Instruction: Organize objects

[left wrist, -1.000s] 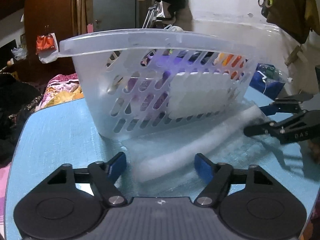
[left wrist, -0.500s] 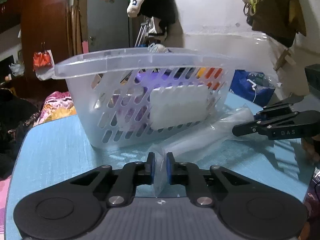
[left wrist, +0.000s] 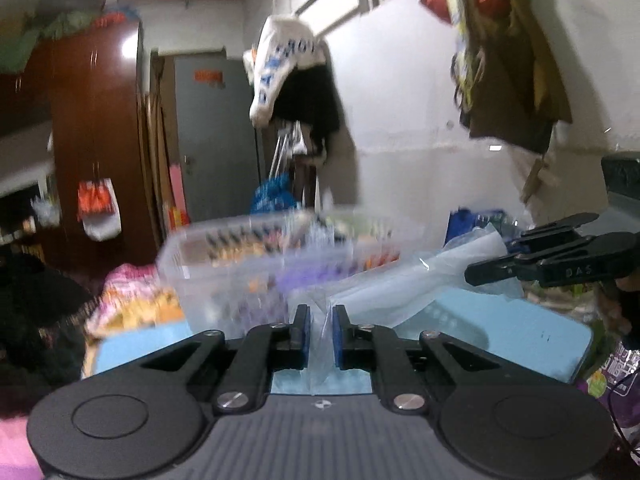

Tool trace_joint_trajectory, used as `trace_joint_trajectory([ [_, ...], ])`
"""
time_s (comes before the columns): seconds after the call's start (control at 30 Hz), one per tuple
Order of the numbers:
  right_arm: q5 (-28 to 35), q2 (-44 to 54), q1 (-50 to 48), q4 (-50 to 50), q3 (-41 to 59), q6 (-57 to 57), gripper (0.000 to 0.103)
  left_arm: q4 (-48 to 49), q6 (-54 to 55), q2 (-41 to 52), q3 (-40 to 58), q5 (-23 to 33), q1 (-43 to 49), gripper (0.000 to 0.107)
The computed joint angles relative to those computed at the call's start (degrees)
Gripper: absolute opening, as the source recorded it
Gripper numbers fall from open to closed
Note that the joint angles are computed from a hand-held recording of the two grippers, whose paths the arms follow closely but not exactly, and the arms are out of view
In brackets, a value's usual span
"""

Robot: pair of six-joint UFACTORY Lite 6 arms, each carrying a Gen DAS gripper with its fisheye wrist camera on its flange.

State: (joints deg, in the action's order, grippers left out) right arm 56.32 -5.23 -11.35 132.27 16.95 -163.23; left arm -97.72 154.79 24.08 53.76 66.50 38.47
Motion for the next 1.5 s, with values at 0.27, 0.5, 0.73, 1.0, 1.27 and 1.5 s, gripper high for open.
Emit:
trace_joint_trajectory([
  [0.27, -8.6, -0.8, 5.9, 1.0, 16.0, 9.7, 0.017, -5.7, -8.7, -6.1, 9.5, -4.5, -6.3, 0.014],
  [0.5, -12.7, 10.6, 9.6, 5.7, 28.6, 7.8, 0.017, -7.6, -14.1, 1.5, 23.9, -11.9, -12.9, 0.014],
  [0.73, -11.5, 17.0, 9.8, 7.8, 31.3, 5.4, 0.017, -6.1, -19.7, 11.1, 35.1, -15.1, -15.0, 0.014],
  [1.0, -11.3, 22.4, 9.4, 7.9, 34.0, 4.4, 0.017, -6.7, -20.6, 21.5, 44.9, -19.2, -17.7, 0.014],
  [1.27, -9.4, 24.3, 10.0, 16.5, 32.6, -1.8, 0.077, -15.9, -9.6, 25.4, 45.2, -22.7, -19.8, 0.06],
  [1.5, -4.8, 17.0, 11.0, 23.1, 24.2, -9.1, 0.103, -18.9, -8.9, 21.5, 37.7, -15.3, -16.8, 0.084],
])
